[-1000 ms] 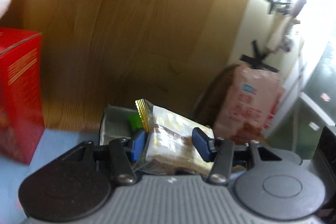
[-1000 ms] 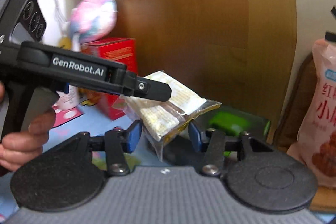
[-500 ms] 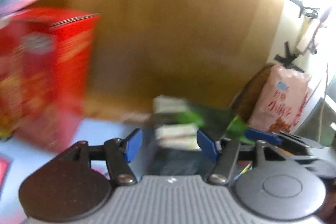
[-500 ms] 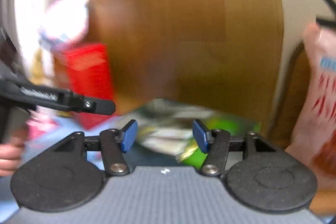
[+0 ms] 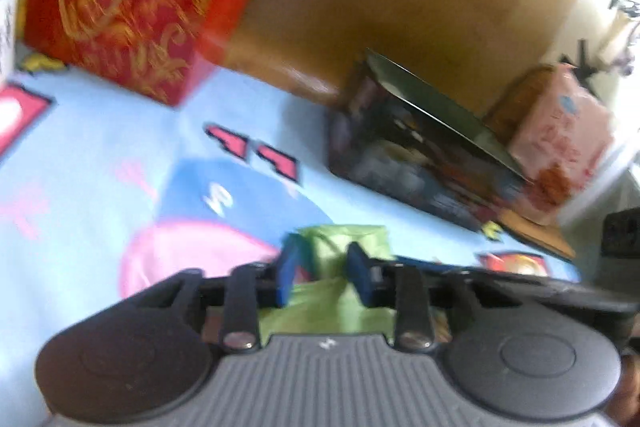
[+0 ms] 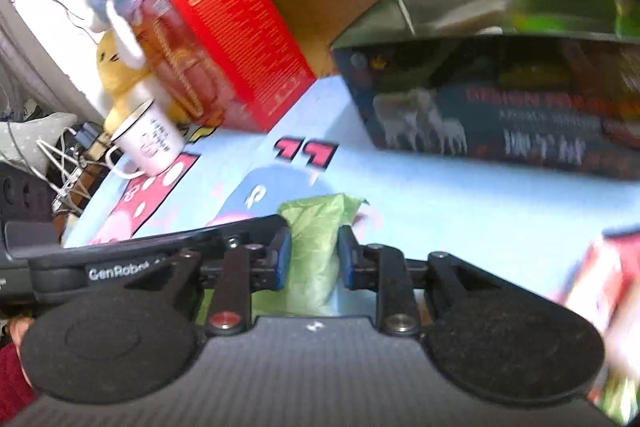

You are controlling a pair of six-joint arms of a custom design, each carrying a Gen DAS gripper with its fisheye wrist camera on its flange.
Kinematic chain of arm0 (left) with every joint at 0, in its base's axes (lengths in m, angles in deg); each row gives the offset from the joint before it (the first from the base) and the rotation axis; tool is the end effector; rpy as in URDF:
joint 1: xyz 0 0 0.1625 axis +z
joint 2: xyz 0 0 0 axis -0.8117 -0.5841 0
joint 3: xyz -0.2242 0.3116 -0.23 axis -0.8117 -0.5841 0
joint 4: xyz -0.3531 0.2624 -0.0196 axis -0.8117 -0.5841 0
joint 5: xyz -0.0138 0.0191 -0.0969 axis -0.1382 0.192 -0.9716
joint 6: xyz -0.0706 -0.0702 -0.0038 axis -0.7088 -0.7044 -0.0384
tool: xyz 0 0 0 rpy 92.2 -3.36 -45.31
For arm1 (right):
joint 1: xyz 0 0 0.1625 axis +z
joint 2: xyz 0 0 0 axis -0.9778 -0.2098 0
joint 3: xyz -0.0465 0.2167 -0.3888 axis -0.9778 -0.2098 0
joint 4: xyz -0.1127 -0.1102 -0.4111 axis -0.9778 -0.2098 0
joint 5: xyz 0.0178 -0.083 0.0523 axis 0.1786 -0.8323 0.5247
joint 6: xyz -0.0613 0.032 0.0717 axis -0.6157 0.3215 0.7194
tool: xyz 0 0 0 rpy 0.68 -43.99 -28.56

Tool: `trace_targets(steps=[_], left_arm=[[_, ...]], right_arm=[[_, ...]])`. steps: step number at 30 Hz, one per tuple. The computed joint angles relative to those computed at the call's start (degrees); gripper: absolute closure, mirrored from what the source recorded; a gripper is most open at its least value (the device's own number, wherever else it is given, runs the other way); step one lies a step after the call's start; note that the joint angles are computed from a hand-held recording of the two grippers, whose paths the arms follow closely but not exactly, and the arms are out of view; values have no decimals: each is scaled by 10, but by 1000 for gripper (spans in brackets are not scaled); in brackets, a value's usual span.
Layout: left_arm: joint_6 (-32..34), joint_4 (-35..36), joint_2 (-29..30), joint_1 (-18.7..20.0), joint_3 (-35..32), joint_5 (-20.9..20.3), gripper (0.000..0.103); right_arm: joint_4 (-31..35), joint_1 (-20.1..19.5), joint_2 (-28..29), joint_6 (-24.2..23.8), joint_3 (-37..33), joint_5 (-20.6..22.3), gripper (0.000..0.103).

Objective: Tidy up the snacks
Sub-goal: 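Grasp the pale green leaf-print pack with the left gripper, then place the pale green pack into the black tin box and release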

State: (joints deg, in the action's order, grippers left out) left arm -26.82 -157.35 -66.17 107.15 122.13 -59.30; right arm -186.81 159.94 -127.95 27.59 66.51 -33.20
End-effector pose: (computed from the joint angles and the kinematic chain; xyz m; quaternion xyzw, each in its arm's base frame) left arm -0.2953 -0.6714 0.0205 0.1861 0.9419 -0.2678 0.0807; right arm 0.0433 -0.6428 0.2855 0.1153 -0.9424 0.3012 0.0887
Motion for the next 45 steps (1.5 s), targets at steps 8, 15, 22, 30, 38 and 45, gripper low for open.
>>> trace_targets(steps=[8, 15, 22, 30, 38, 45], left_arm=[[0, -61, -28, -39, 103, -21, 80], [-12, -79, -65, -72, 184, -50, 75], [9, -77, -70, -94, 207, -61, 70], [15, -68, -83, -96, 213, -48, 62], [21, -62, -66, -106, 209, -48, 66], [32, -50, -57, -107, 169, -73, 66]], right_arm=[[-40, -12, -79, -51, 110, 17, 77], [-108, -28, -154, -115, 222, 41, 75], [-108, -51, -217, -181, 283, 56, 61], [-189, -36, -201, -282, 321, 14, 41], [-272, -21, -141, -312, 315, 1, 48], [-342, -19, -139, -303, 311, -8, 63]])
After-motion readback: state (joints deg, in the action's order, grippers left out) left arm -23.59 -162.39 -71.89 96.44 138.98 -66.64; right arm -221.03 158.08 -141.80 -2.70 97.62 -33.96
